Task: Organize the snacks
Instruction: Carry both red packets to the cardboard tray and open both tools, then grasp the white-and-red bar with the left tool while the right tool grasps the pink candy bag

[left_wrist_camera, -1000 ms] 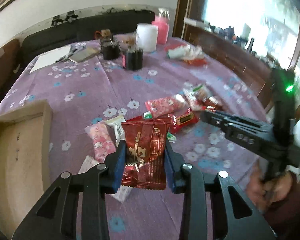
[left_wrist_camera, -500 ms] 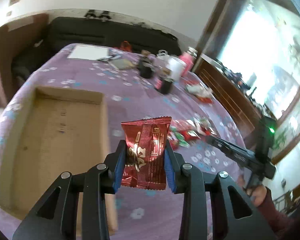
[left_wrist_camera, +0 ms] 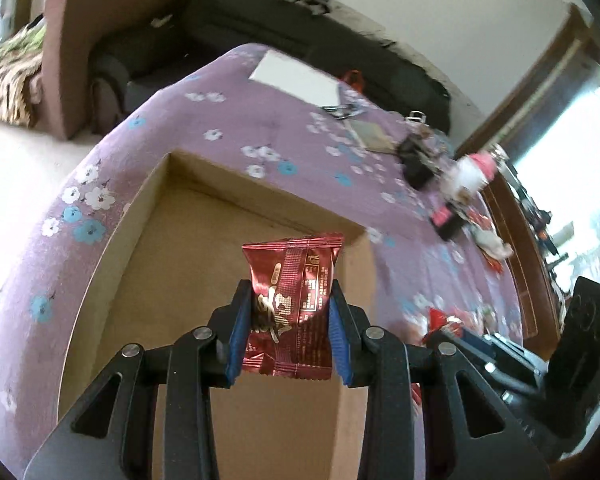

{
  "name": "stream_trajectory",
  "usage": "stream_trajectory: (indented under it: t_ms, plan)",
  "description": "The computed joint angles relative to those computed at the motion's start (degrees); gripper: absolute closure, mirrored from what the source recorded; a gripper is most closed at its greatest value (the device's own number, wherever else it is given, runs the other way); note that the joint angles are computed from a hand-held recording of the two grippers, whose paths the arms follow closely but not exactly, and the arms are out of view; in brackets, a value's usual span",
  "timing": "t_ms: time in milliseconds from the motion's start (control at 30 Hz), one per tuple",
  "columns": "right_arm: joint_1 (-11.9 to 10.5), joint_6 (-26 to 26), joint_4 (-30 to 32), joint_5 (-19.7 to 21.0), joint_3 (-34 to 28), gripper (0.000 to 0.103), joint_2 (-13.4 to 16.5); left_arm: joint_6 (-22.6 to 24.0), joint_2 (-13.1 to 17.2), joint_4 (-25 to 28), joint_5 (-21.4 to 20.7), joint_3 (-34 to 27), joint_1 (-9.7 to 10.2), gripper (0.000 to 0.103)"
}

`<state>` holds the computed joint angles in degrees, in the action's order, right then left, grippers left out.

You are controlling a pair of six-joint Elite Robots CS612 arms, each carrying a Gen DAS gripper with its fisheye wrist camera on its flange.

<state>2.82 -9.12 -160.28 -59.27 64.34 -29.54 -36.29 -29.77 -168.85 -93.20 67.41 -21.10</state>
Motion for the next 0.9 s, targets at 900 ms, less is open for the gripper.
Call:
stream_trajectory:
  t_ms: [900]
  plan:
    - [0.5, -0.2, -0.1, -6.4, -6.4, 0.061, 3.5, -4.8, -0.7, -1.3, 2.5, 1.6, -0.17, 0.048]
